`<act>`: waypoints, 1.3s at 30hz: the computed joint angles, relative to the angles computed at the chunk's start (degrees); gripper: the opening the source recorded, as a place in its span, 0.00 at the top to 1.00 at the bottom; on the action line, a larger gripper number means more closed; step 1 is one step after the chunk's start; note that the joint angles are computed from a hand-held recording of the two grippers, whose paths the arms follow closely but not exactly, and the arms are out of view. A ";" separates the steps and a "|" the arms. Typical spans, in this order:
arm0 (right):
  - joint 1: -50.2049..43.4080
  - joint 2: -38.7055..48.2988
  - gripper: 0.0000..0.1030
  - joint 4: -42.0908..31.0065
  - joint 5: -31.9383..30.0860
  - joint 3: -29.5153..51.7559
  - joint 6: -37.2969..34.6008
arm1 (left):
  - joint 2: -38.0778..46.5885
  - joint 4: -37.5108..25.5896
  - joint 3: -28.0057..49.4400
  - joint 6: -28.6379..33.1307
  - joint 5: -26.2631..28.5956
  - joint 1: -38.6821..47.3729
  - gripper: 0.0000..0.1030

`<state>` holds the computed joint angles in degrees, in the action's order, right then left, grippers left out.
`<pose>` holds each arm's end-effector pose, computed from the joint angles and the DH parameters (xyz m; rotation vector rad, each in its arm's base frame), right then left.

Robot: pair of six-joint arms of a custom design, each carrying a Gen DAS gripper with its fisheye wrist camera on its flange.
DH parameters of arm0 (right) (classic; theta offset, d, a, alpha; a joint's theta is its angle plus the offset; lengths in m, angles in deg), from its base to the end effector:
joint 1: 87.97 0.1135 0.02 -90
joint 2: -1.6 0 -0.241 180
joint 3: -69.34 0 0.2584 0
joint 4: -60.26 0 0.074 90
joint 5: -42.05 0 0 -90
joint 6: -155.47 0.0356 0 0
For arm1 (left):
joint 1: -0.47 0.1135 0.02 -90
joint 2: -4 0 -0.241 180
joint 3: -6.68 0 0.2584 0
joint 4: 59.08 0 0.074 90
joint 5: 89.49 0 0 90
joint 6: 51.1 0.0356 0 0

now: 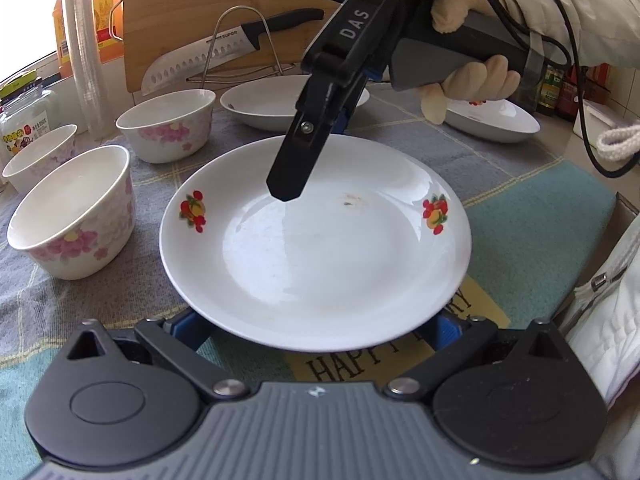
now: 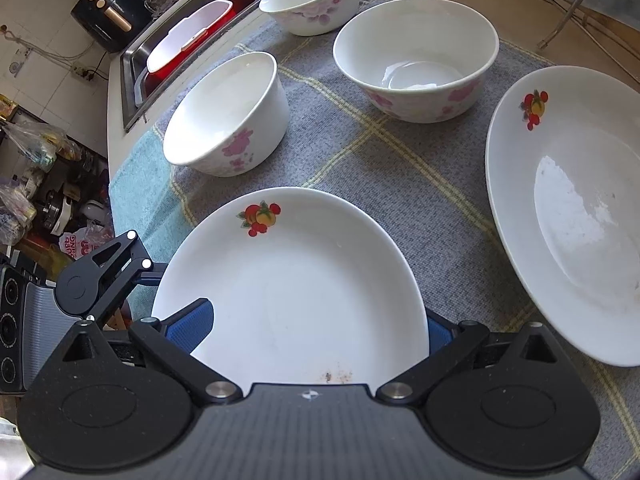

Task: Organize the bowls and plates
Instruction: 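Lift and carry the large plate toward the first placed plate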

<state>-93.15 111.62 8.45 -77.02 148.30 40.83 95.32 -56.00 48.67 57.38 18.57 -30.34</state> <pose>0.3371 -0.0132 0.1023 -0.5213 2.7707 0.6611 0.2250 -0.1470 0.0805 1.1275 2.0944 -0.4774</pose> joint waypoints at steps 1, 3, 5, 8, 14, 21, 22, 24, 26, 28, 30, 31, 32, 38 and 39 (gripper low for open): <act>0.06 -0.09 0.00 0.14 0.11 -0.13 -0.06 | 0.01 -0.18 0.09 0.07 0.10 0.05 0.00; 0.28 -0.47 0.00 0.54 0.50 -0.58 -0.04 | 0.05 -0.67 0.37 0.19 0.17 0.12 0.01; 0.47 -0.74 0.00 1.02 0.79 -0.99 0.20 | 0.08 -0.96 0.54 0.36 0.31 0.23 0.01; 0.39 -0.85 0.00 1.25 0.37 -1.07 0.72 | 0.11 -1.70 0.98 0.28 0.08 0.09 0.01; 0.59 -2.15 0.00 1.81 0.48 -1.87 0.51 | -0.10 -2.15 1.19 -0.04 0.26 0.38 0.01; -0.21 -4.04 0.00 1.74 -0.46 -3.35 0.20 | -1.77 -3.87 1.16 0.30 -0.20 0.04 0.01; -0.31 -4.45 0.00 1.73 -0.47 -3.65 0.09 | -2.04 -4.26 1.24 0.20 -0.17 -0.05 0.01; -0.62 -5.35 0.00 1.85 -0.75 -4.35 0.01 | -2.59 -4.98 1.40 0.18 -0.18 -0.18 0.01; -1.10 -6.29 0.00 1.86 -1.06 -5.02 -0.05 | -2.97 -5.89 1.91 0.60 -0.26 -0.36 0.01; -1.72 -7.39 0.00 1.83 -1.37 -5.75 -0.31 | -3.74 -6.61 2.11 0.45 -0.66 -0.97 0.01; -2.51 -8.48 0.00 1.73 -1.64 -6.46 -0.64 | -4.34 -7.43 2.50 0.17 -0.94 -1.66 0.01; -2.94 -8.92 0.00 1.58 -1.75 -6.72 -0.87 | -4.61 -7.66 2.65 -0.07 -1.05 -2.08 0.01; -3.61 -9.41 0.00 1.30 -1.95 -6.98 -1.22 | -4.79 -8.05 2.99 -0.31 -1.24 -2.59 0.01; -7.80 -12.55 0.00 -0.11 -2.69 -8.71 -3.48 | -3.67 -8.71 5.51 -1.70 -2.20 -5.69 0.01; -8.56 -13.14 0.00 -0.37 -2.75 -9.05 -3.92 | -3.45 -8.87 5.98 -1.81 -2.29 -6.20 0.01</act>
